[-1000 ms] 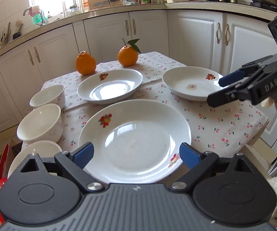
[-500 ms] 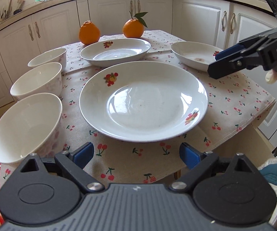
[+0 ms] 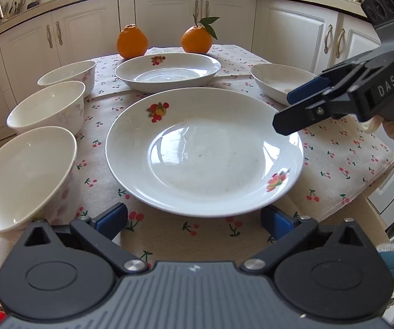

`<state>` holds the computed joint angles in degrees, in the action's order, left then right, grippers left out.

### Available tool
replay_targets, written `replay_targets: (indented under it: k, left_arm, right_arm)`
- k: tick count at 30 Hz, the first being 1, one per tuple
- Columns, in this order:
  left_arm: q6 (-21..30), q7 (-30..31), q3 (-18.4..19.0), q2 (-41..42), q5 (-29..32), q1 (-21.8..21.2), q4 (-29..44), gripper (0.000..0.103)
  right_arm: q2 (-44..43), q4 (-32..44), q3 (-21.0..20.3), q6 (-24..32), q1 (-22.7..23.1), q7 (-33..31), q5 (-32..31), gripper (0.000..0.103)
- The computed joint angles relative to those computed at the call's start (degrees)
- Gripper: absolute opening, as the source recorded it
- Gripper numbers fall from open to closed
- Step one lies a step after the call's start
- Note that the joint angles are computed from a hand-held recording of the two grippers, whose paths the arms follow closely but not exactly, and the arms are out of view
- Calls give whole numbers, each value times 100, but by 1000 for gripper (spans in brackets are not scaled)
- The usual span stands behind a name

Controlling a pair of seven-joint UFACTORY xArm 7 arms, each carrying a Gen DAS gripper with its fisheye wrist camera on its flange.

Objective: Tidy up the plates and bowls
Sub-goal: 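Reach the right tool to a fruit-decorated white plate and grasp its rim, then lift the plate with the right tool and carry it toward the stained plate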

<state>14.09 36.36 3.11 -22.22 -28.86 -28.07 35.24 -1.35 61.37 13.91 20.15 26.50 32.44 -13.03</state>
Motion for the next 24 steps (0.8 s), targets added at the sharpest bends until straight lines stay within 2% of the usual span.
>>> replay_targets:
  k: [8,19,22,24]
  left_arm:
    - [27,-119,-70,51,88,64,63,103]
    - [64,213,35,99,-160,-57,133,102]
    - [73,292,37,114,-228,-60,150,102]
    - [76,305,15,119,-253,-42,155,102]
  right_arm:
    - [544,491,-52,23,-12,-1358,1112,103]
    - [1329,1387,73,239,-247,-2817,2337,103]
    - [1505,1620,103,318,-299,-3109,2563,101]
    - [1606,1755,117,406,-328,-3250,2686,95]
